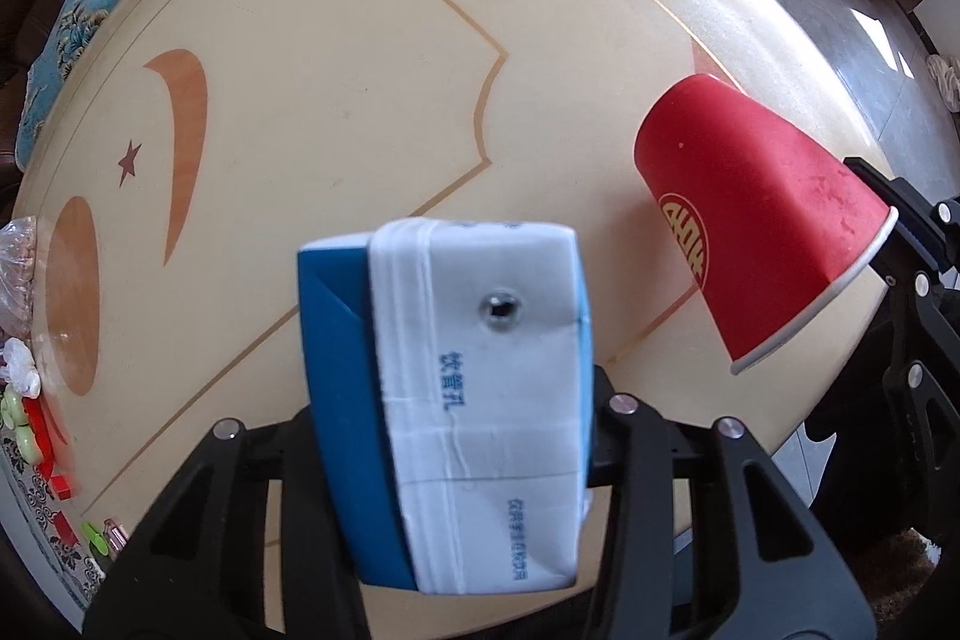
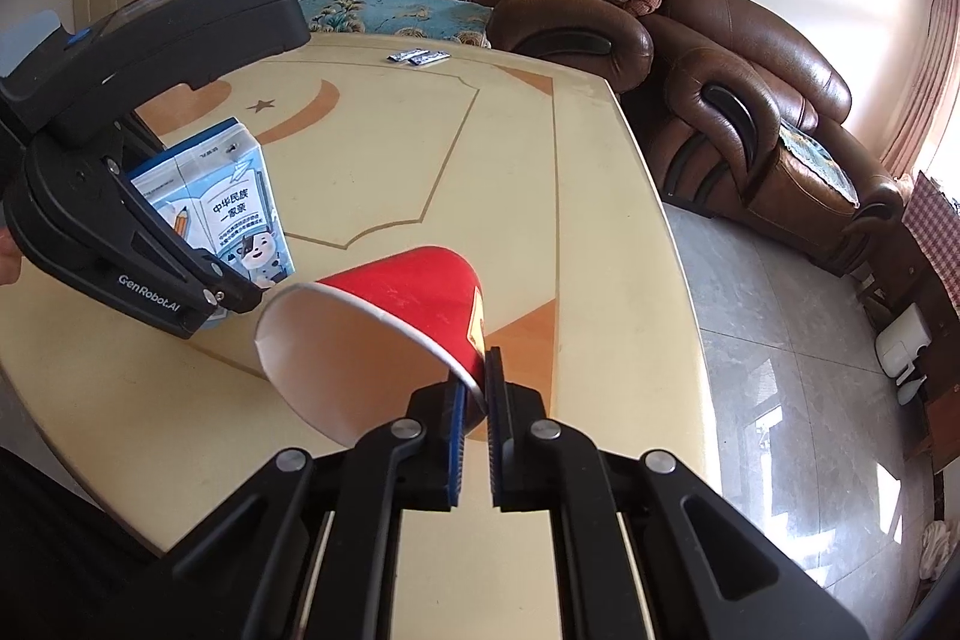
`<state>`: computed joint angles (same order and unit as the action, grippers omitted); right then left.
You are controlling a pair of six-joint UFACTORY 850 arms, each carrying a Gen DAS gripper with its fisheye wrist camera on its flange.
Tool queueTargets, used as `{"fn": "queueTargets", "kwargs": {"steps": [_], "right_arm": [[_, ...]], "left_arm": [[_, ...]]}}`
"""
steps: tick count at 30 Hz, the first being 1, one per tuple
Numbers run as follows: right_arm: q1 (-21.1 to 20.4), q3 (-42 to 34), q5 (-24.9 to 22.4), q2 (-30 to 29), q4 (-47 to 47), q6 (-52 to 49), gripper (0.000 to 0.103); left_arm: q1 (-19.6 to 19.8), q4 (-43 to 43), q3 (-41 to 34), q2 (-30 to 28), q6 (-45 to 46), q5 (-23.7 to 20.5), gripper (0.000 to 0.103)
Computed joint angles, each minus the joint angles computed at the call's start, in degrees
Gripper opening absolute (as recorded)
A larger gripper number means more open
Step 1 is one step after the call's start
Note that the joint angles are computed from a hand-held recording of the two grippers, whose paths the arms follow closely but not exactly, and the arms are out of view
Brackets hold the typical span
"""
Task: Collect trash
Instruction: 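Lift the milk carton and red cup and carry them toward the pink bin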
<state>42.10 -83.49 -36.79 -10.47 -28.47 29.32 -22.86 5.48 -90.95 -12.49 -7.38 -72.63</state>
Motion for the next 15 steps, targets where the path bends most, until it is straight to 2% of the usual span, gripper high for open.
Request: {"fn": "queueTargets", "kwargs": {"steps": [6,15], "right_arm": [[1.3,0.5,-0.7,2.4,-3.1,2.0,0.006],[4.5,0.8,-2.3,6.7,-5.2,2.5,0.006]], "left_arm": [[-0.9,0.7,1.3,2.9,-1.7,-0.5,0.043],[-4.9,4.4,3.8,9.6,-6.8,-2.0,0.043]]}}
